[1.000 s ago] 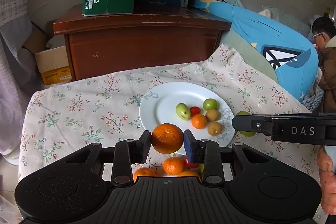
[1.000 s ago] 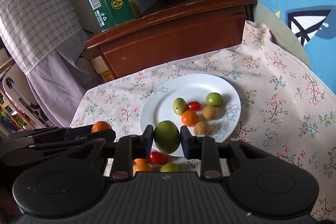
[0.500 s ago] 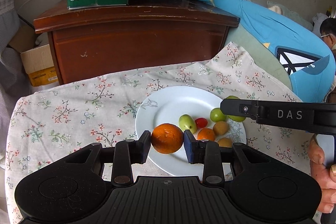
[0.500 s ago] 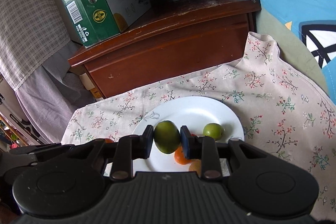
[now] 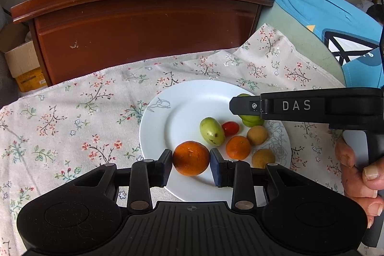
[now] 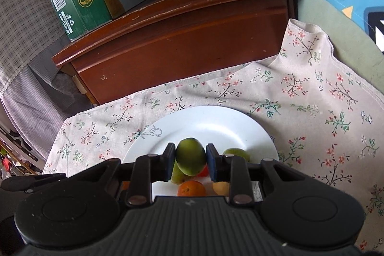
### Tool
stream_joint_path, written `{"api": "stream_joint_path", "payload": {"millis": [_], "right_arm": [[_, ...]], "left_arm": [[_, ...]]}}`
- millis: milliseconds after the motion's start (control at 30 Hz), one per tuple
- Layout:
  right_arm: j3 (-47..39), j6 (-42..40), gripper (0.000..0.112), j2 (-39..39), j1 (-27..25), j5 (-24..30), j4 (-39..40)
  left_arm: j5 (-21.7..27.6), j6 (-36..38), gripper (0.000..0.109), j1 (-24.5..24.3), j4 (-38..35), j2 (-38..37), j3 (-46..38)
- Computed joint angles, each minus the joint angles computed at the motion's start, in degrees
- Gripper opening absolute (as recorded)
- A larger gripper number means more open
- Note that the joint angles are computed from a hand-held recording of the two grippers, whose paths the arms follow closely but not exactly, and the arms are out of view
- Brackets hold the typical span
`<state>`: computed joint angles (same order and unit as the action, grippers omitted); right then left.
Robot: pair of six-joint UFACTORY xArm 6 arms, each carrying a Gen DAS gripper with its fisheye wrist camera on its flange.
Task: Organize fruits
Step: 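Carry the tangerine and lime over the plate and open both grippers, then grasp another tangerine with the left gripper while the right grasps a brown round fruit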
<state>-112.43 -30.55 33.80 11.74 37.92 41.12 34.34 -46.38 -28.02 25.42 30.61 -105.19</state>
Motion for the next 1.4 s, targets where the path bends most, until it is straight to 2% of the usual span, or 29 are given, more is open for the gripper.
{"api": "stream_joint_path", "payload": {"millis": [300,367,500,567,600,767,967,1133,1400], "right_arm": [[-2.68,1.18,0.031,2.14,0.0,-0.27,-0.52],[-2.53,1.21,0.032,1.79,-0.03,-0.07,-0.66],[-0.56,0.93,0.032,-0.27,-0.18,0.34,-0.23],[1.74,-0.35,0.035,-2.18,-0.12,-0.29,0.55],[3.38,-1.45,0.035,-3.56,-0.09,-0.6,1.23],[11.52,-4.41,0.039,-9.94,0.06,-1.42,2.62],[22.11,-4.59,0.039,-17.84,-0.14,-0.88,3.39],[30.52,-8.1,0.039,-24.25,-0.28,0.47,5.87],[36.88,-12.54,0.039,-28.79,0.22,3.8,5.81]], "left_arm": [[-0.74,-1.67,0.036,-0.01,1.22,-0.5,0.05],[-0.38,-2.49,0.052,-0.01,1.88,-1.24,0.4],[1.76,-4.91,0.056,-0.2,5.01,-4.27,2.58],[3.45,-6.07,0.066,-0.31,5.82,-6.27,4.15],[3.91,-6.78,0.067,-0.38,6.43,-7.27,5.13],[7.13,-8.1,0.068,-0.97,7.91,-12.34,10.25],[8.27,-11.87,0.067,-1.5,7.4,-18.33,17.49],[8.0,-12.9,0.067,-1.96,7.8,-21.57,22.0],[7.18,-12.18,0.067,-2.4,9.69,-23.61,25.68]]}}
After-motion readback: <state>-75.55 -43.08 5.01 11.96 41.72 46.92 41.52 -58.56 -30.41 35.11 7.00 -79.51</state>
